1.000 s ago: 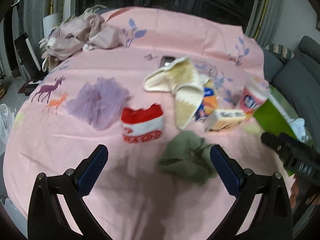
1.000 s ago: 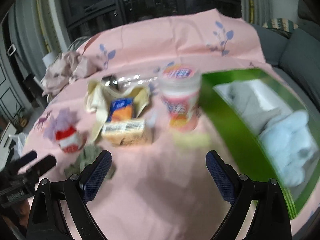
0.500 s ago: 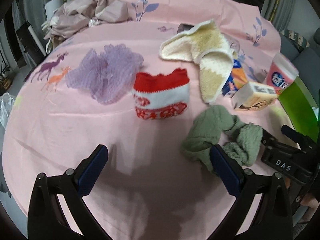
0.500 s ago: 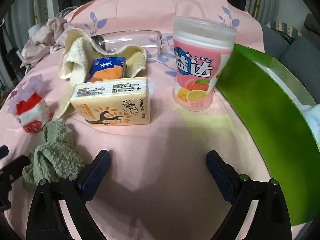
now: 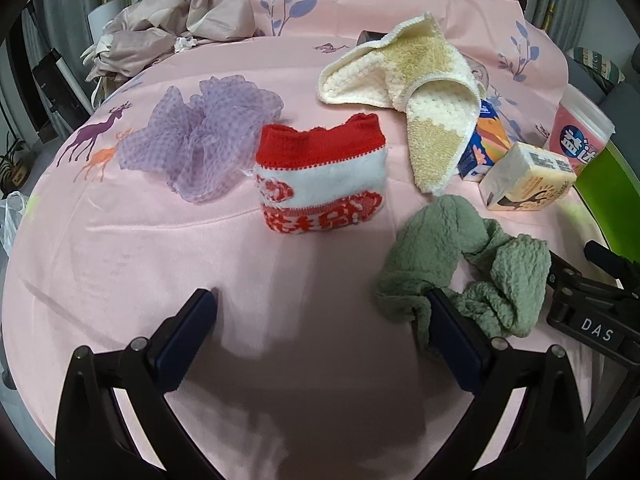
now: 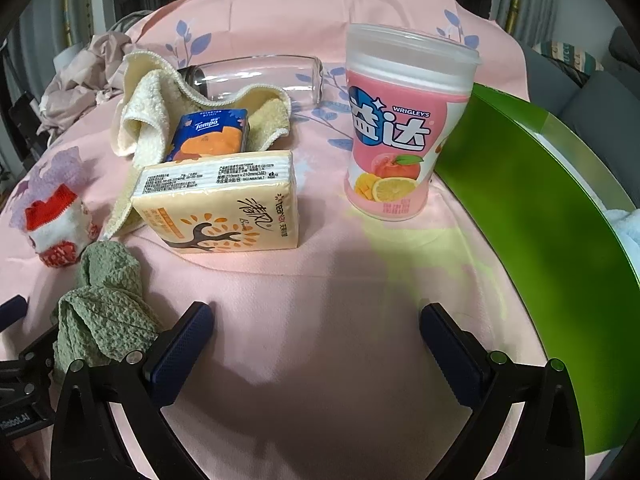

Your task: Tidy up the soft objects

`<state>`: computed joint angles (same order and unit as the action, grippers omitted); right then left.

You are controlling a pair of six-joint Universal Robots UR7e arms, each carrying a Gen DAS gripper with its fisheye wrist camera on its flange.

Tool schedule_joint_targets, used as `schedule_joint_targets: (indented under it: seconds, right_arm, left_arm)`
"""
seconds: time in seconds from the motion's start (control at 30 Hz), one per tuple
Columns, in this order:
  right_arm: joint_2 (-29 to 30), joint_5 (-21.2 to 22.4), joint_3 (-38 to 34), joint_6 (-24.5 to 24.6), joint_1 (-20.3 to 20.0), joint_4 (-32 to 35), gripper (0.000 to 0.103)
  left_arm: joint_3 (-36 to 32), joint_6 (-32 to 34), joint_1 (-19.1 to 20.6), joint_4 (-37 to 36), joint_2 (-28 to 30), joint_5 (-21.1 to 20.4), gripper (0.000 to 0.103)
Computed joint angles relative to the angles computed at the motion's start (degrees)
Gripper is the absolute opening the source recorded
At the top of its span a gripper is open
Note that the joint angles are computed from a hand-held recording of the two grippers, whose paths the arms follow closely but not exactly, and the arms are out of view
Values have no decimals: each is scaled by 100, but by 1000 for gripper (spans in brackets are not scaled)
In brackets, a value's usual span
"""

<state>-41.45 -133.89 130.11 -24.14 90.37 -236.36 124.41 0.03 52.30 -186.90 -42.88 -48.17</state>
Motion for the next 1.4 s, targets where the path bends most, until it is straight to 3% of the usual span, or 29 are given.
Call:
schedule_joint_targets:
  seconds: [1.4]
  right_arm:
    - [-4, -32, 9, 0, 25, -5, 103]
  left_arm:
    - [-29, -11, 27, 52, -25, -38, 102]
